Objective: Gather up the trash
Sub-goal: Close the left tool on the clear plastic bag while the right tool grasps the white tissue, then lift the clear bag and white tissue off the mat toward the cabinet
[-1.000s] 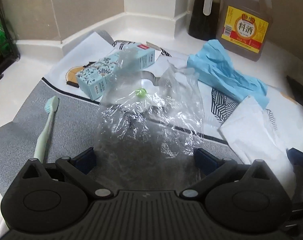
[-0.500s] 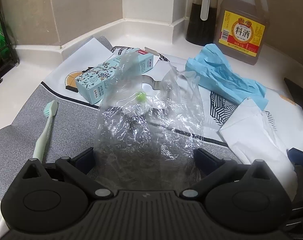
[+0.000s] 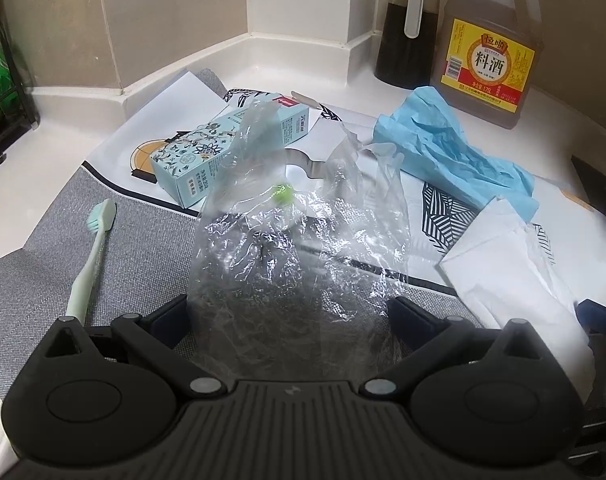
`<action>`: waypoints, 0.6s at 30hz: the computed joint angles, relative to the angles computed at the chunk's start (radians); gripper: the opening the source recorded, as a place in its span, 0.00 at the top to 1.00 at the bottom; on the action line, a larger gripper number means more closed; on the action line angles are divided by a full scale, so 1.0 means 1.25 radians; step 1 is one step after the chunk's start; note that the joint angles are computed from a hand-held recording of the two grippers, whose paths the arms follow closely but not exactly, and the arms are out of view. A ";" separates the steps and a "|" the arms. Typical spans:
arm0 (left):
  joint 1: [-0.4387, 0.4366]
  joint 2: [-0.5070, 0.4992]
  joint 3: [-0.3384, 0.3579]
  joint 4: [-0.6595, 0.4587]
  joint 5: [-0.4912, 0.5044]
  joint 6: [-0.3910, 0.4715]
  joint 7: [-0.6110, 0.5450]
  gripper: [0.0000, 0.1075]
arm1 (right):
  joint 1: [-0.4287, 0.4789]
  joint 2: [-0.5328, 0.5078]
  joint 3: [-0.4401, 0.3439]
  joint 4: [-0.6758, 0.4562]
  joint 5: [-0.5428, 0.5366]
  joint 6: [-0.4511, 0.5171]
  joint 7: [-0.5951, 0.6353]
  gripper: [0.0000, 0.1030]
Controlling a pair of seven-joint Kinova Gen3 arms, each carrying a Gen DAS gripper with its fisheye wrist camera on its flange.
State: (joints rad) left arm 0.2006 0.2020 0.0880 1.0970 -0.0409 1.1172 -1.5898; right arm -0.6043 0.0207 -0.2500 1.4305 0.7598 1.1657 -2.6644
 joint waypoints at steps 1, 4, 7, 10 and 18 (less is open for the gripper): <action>0.006 -0.008 -0.002 0.012 -0.013 -0.015 0.014 0.12 | 0.000 0.000 -0.007 0.003 0.013 0.005 -0.012 0.03; -0.010 -0.033 0.004 0.038 0.009 -0.045 -0.010 0.81 | -0.025 -0.007 -0.019 0.020 0.076 0.028 -0.063 0.58; -0.029 -0.044 -0.001 0.042 0.046 -0.039 -0.017 0.93 | -0.041 0.002 -0.030 0.010 0.103 0.066 -0.074 0.92; -0.059 -0.070 -0.004 0.059 0.095 -0.040 -0.054 0.93 | -0.061 -0.010 -0.039 0.025 0.143 0.075 -0.123 0.93; -0.145 -0.229 -0.069 0.195 0.308 -0.062 -0.250 0.93 | -0.112 -0.056 -0.112 0.055 0.221 0.117 -0.208 0.93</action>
